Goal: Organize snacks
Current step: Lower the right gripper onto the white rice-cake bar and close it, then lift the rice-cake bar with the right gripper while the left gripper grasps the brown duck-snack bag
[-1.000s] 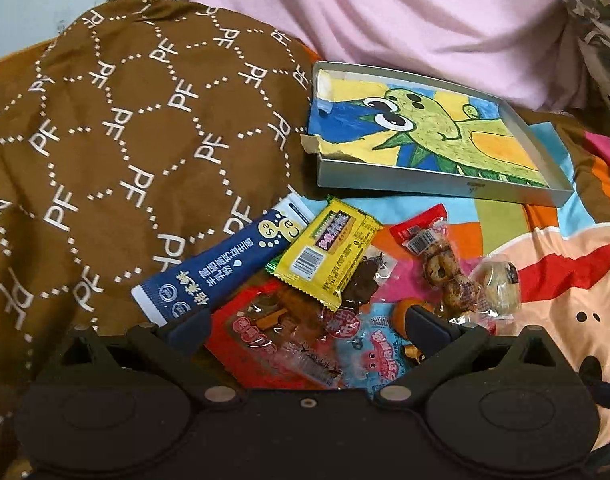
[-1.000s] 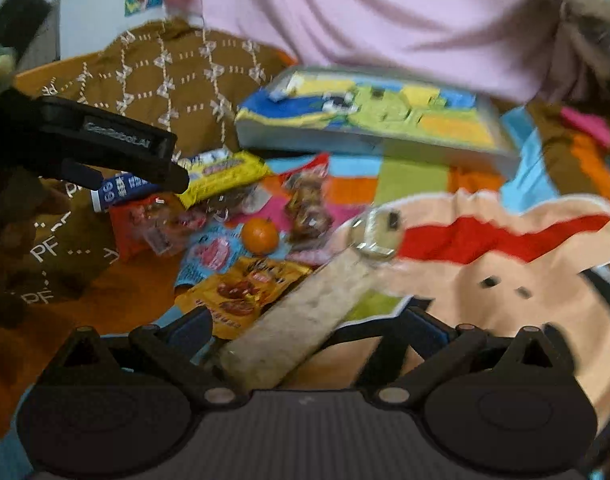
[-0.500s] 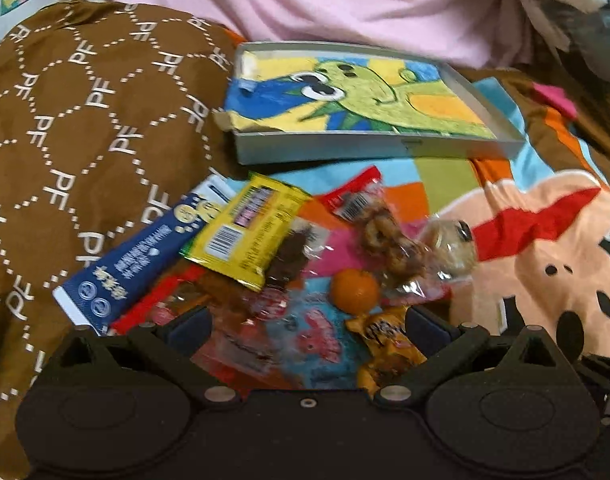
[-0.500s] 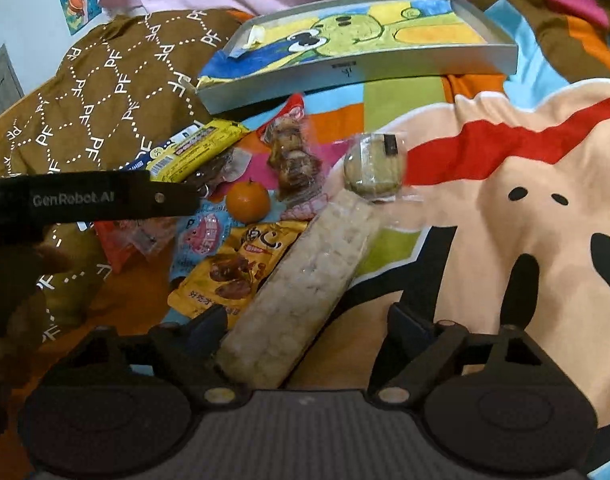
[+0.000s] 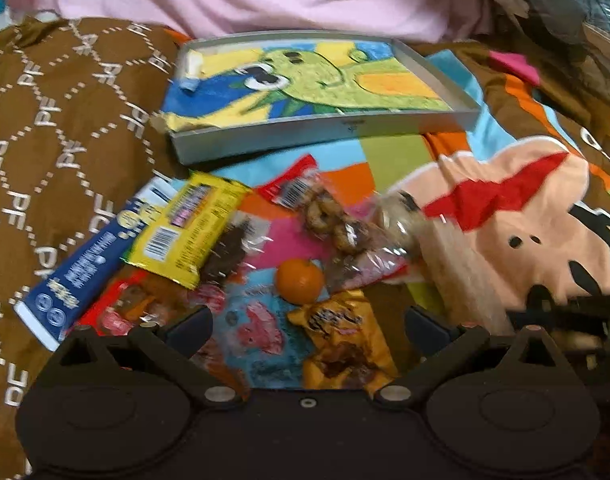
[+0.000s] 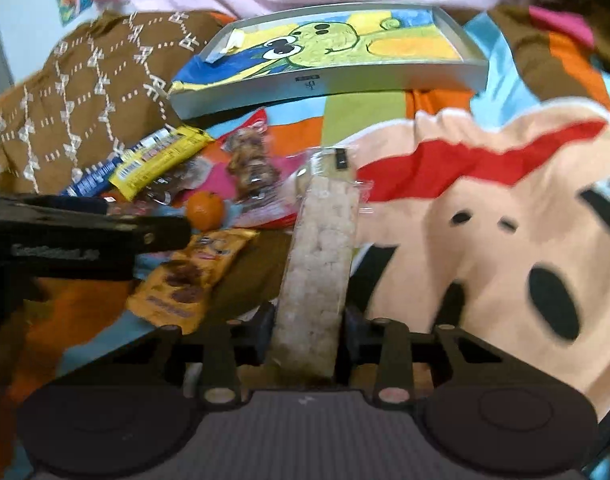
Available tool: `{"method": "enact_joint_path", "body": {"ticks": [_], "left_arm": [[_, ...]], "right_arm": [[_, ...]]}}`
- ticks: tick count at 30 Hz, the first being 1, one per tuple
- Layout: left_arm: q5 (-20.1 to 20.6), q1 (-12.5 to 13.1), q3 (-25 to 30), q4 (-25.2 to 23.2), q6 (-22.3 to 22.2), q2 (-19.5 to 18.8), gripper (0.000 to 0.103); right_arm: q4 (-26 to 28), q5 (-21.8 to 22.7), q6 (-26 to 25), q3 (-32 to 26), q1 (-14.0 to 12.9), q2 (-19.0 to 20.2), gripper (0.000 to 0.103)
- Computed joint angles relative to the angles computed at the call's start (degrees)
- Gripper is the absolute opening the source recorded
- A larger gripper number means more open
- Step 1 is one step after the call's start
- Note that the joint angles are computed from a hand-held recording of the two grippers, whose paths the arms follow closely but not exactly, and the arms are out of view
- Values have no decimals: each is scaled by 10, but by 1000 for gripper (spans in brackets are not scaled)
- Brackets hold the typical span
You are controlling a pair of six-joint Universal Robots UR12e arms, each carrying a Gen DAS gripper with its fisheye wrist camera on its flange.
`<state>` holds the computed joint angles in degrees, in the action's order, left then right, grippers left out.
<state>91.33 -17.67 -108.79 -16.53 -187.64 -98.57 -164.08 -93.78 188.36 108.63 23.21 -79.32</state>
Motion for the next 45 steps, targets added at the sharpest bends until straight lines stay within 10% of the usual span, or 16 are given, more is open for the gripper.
{"method": "enact_joint_path", "body": {"ticks": [6,26,39,45], "left_arm": [[-39,3,1,-16,19,-1,96],[-14,-9,41,-94,-4,-29,58],[-19,-14,62,-137,-13,-39,70],[-25,-10,71,-162,-21,-40,58]], "right_arm": [[-42,-3,-110,2,-22,3,40],[-36,61,-88,-7,-45,17,41],[-12,84,-62,-16,-46,20,50],[3,86,-49,-17,-49,16,49]]}}
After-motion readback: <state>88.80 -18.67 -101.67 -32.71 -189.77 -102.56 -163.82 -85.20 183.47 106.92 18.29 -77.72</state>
